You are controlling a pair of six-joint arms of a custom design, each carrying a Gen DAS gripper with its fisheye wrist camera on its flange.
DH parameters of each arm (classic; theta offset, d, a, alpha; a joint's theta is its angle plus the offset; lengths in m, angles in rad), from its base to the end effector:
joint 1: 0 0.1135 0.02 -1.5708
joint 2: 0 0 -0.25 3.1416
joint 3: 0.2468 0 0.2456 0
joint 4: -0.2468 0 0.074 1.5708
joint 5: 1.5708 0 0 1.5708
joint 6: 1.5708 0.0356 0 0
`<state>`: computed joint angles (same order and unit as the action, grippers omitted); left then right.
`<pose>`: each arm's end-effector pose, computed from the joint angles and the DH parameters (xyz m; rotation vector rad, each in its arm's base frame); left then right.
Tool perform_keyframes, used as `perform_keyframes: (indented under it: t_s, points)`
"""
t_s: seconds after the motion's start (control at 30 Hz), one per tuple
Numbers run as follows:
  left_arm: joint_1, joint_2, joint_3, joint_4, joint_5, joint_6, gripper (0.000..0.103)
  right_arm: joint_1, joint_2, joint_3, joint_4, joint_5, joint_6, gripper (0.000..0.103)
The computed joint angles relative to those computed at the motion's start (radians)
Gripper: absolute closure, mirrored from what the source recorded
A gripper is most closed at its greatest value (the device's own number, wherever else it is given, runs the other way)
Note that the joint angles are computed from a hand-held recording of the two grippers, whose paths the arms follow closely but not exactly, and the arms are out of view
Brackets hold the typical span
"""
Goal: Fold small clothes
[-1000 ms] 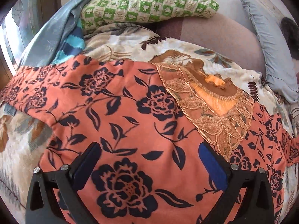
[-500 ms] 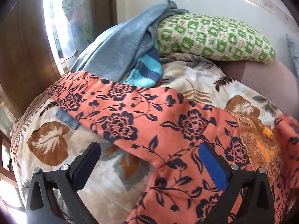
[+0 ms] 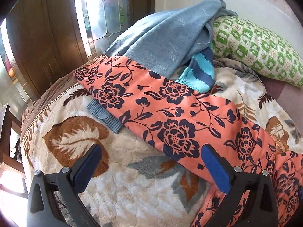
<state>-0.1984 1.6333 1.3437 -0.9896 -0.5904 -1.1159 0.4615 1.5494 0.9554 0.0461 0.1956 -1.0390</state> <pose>0.3086 -0.0418 0.2533 -1.2219 2.2189 0.3822 0.3062 0.1446 0.2231 -1.3812 1.6558 -0.5466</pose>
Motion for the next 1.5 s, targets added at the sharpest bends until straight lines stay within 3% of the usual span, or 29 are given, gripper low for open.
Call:
perform_keyframes:
  t_s: [0.1, 0.17, 0.23, 0.33, 0.43, 0.6, 0.7, 0.73, 0.87, 0.93, 1.0, 1.07, 1.13, 1.17, 1.27, 1.37, 1.43, 1.5]
  points:
    - [0.025, -0.025, -0.019, 0.0, 0.017, -0.003, 0.0, 0.033, -0.028, -0.054, 0.098, 0.039, -0.116, 0.024]
    - [0.041, -0.045, -0.037, 0.003, 0.029, -0.003, 0.0, 0.003, -0.015, 0.04, -0.01, 0.011, -0.044, 0.024]
    - [0.065, -0.073, -0.064, 0.02, 0.046, 0.003, 0.0, -0.059, 0.025, 0.209, -0.234, -0.052, 0.14, 0.024]
    - [0.085, -0.103, -0.087, 0.015, 0.04, -0.015, 0.0, -0.257, 0.171, 0.546, -0.609, -0.323, 0.52, 0.024]
    - [0.096, -0.123, -0.101, 0.021, 0.042, -0.025, 0.0, -0.449, 0.387, 0.829, -0.827, -0.575, 0.865, 0.024]
    - [0.096, -0.117, -0.089, 0.006, 0.027, -0.003, 0.0, -0.575, 0.755, 1.179, -1.044, -0.918, 1.281, 0.024]
    - [0.11, -0.121, -0.097, 0.012, 0.042, 0.004, 0.0, -0.529, 0.775, 1.169, -1.003, -0.973, 1.431, 0.023]
    - [0.116, -0.122, -0.098, 0.012, 0.045, 0.004, 0.0, -0.499, 0.736, 1.132, -0.95, -0.984, 1.448, 0.023]
    - [0.133, -0.129, -0.105, 0.005, 0.041, -0.002, 0.0, -0.372, 0.66, 1.212, -0.955, -1.099, 1.357, 0.023]
    - [0.14, -0.138, -0.113, 0.01, 0.046, -0.007, 0.0, -0.336, 0.601, 1.208, -0.92, -1.107, 1.311, 0.023]
    - [0.147, -0.146, -0.123, 0.023, 0.059, 0.002, 0.0, -0.317, 0.574, 1.221, -0.947, -1.03, 1.221, 0.022]
    - [0.151, -0.146, -0.124, 0.022, 0.063, 0.01, 0.0, -0.301, 0.565, 1.217, -0.999, -0.84, 1.124, 0.022]
    - [0.169, -0.159, -0.14, 0.033, 0.086, 0.015, 0.0, -0.31, 0.599, 1.207, -1.06, -0.758, 1.074, 0.023]
    - [0.182, -0.169, -0.153, 0.042, 0.098, 0.012, 0.0, -0.331, 0.612, 1.182, -1.078, -0.761, 1.053, 0.028]
    - [0.227, -0.209, -0.206, 0.065, 0.126, -0.001, 0.0, -0.325, 0.616, 1.059, -1.016, -0.686, 1.024, 0.067]
    - [0.301, -0.273, -0.278, 0.102, 0.166, 0.016, 0.0, -0.305, 0.645, 0.98, -1.011, -0.606, 0.997, 0.068]
    - [0.368, -0.309, -0.312, 0.116, 0.193, 0.034, 0.0, -0.293, 0.519, 0.8, -0.867, -0.572, 0.97, 0.069]
    - [0.438, -0.353, -0.35, 0.136, 0.211, 0.041, 0.0, -0.303, 0.378, 0.594, -0.725, -0.64, 0.92, 0.069]
